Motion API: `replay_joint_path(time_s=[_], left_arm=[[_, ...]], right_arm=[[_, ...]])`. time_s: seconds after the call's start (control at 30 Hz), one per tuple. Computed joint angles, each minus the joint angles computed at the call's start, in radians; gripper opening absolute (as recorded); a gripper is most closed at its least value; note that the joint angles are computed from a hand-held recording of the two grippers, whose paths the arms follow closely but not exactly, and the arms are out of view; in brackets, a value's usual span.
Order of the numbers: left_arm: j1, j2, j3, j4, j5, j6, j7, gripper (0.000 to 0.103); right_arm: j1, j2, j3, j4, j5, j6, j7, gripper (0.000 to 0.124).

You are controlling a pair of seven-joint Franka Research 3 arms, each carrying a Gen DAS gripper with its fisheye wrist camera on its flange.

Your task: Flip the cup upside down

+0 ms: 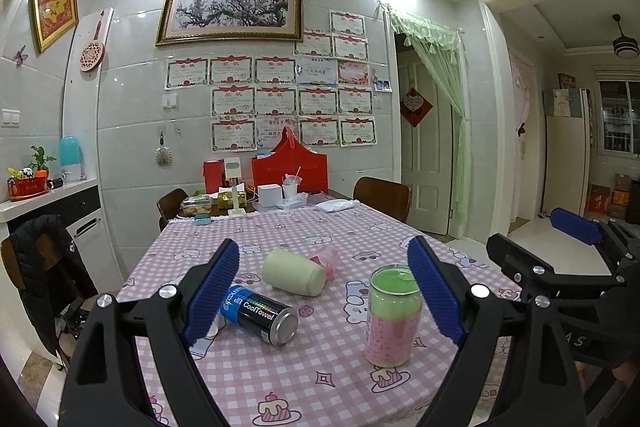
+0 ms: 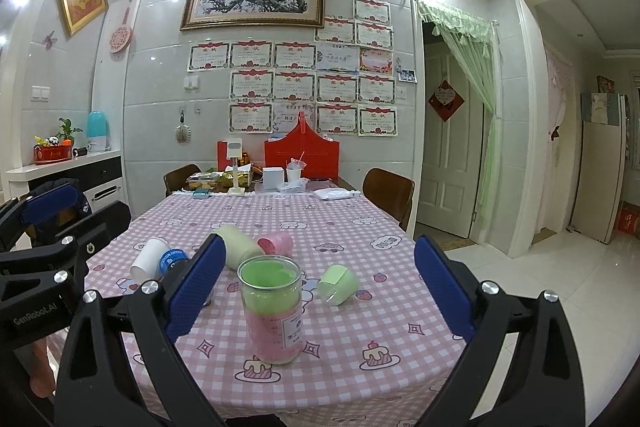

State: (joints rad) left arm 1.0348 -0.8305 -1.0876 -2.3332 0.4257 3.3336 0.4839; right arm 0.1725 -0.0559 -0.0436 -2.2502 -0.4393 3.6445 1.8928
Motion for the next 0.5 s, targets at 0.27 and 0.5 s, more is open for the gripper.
replay_joint_path(time_s=[0.27, 0.5], left_arm=[[-0.004, -0.008, 0.008, -0.001, 0.000, -0.005, 0.003, 0.085], [-0.001, -0.014, 0.007, 0.002, 0.001, -0.008, 0.002, 0.085]], right_arm=[[0.001, -0.002, 0.002, -0.002, 0.005, -0.001, -0.003, 0.092], [0.004, -0.003, 0.002, -0.003, 0.011, 0.000, -0.006, 0.092]])
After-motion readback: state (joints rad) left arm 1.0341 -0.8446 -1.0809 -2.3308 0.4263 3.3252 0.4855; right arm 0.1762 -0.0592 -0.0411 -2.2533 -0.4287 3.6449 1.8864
